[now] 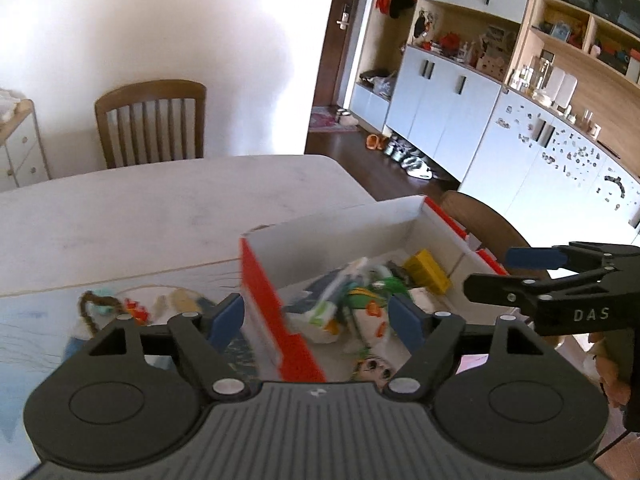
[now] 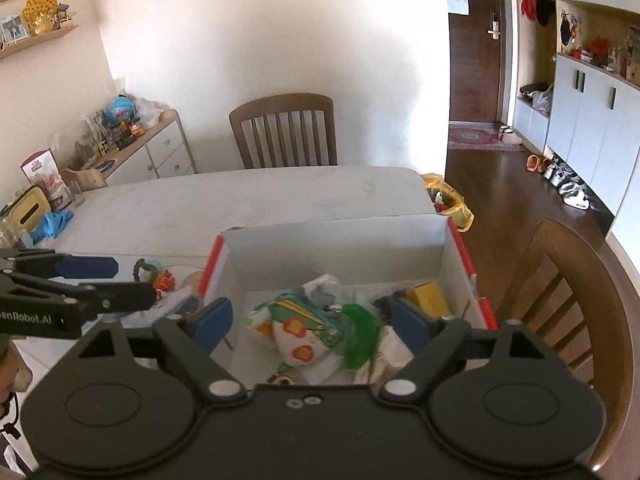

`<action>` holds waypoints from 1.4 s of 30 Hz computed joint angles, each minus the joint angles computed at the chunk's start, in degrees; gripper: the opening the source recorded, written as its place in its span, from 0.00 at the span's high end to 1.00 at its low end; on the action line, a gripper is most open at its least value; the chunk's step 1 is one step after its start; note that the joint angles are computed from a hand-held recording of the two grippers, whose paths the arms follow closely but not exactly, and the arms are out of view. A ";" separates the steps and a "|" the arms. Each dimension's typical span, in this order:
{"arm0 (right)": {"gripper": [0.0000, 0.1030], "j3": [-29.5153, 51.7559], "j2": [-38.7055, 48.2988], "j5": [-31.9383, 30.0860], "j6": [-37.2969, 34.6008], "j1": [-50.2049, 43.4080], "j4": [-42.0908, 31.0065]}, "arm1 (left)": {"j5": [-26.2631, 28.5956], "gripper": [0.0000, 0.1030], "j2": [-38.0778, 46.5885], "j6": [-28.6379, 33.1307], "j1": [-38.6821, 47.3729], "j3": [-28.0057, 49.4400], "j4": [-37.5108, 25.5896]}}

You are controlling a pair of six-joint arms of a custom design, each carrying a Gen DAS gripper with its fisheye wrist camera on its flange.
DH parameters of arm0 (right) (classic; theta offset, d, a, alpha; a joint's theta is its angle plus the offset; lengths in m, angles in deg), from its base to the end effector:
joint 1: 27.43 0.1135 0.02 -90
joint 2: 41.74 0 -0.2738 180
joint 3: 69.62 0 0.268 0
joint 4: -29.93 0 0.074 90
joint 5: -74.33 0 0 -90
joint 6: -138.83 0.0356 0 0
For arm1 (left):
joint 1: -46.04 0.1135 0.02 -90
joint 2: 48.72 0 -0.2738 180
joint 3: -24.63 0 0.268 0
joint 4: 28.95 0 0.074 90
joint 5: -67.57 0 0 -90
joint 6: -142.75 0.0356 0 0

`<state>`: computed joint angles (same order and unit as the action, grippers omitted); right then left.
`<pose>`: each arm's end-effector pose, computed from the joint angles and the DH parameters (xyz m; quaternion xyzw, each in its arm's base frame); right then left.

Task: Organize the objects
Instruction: 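Withdraw both tools from the box back toward the placemat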

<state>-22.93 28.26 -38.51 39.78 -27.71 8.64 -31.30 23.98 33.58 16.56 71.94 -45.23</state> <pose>0.2486 0.0126 0.1897 -0.1453 0.8958 0.1513 0.3919 0.2310 -0.1243 0.1874 0.0502 0.9088 -0.1038 0.4010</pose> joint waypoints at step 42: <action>0.06 18.38 30.94 31.55 27.48 42.67 8.90 | 28.44 0.00 27.29 30.68 49.82 1.06 16.45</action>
<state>-4.55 59.20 -6.96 67.26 14.97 17.54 -2.86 51.27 64.26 66.38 73.00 -28.78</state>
